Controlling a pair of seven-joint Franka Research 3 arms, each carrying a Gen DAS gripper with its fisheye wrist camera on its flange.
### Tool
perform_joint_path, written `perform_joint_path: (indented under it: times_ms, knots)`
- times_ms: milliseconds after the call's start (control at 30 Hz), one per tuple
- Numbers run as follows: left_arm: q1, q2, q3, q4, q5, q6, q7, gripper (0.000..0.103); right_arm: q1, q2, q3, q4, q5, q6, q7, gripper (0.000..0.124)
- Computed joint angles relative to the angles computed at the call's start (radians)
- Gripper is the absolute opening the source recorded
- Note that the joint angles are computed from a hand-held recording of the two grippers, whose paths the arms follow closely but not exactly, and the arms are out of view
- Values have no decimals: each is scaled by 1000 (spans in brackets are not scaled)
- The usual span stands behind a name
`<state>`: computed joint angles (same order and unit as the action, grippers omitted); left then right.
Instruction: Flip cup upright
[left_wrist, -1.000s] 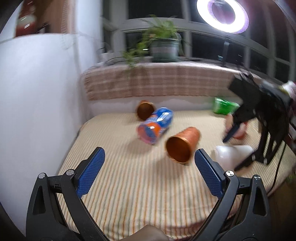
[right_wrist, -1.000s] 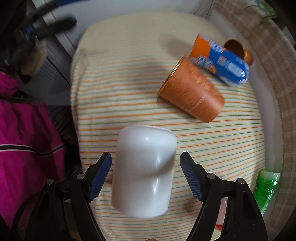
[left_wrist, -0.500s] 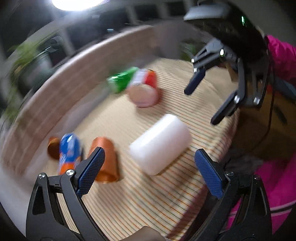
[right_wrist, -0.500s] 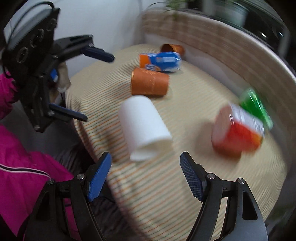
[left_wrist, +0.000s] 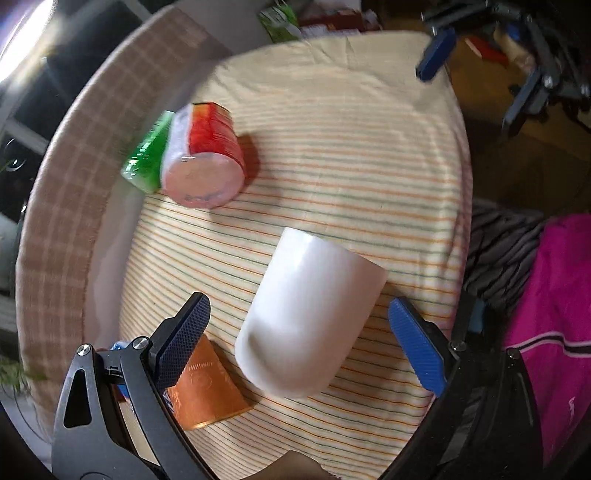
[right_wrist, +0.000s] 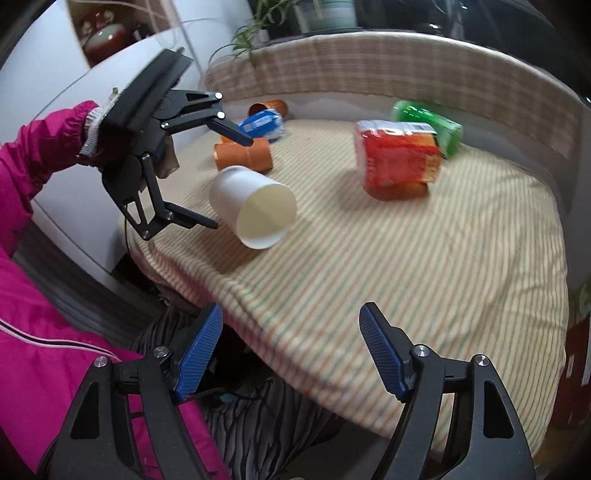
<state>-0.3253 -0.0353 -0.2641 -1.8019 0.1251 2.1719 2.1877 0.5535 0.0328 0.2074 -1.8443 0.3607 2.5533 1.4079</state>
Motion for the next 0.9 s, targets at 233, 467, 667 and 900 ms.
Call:
perform_joint_path:
  times_ms: [233,467,667,900]
  knots:
    - [-18,68,-18,55,94,-84,7,99,-10,-22,-5,-51,86,58,-19,76]
    - [-21,91,-18,66,100,-83,-4,84,-9,-16,-4,-55,85,83,-6,76]
    - [-16,81,-16,51,68,-51,-21,82,-9,-15,-4,-58,75,97,15,76]
    - [1,42,-5,5,-1,35,-77,81,-9,-12,-4,-58,58,98,47,77]
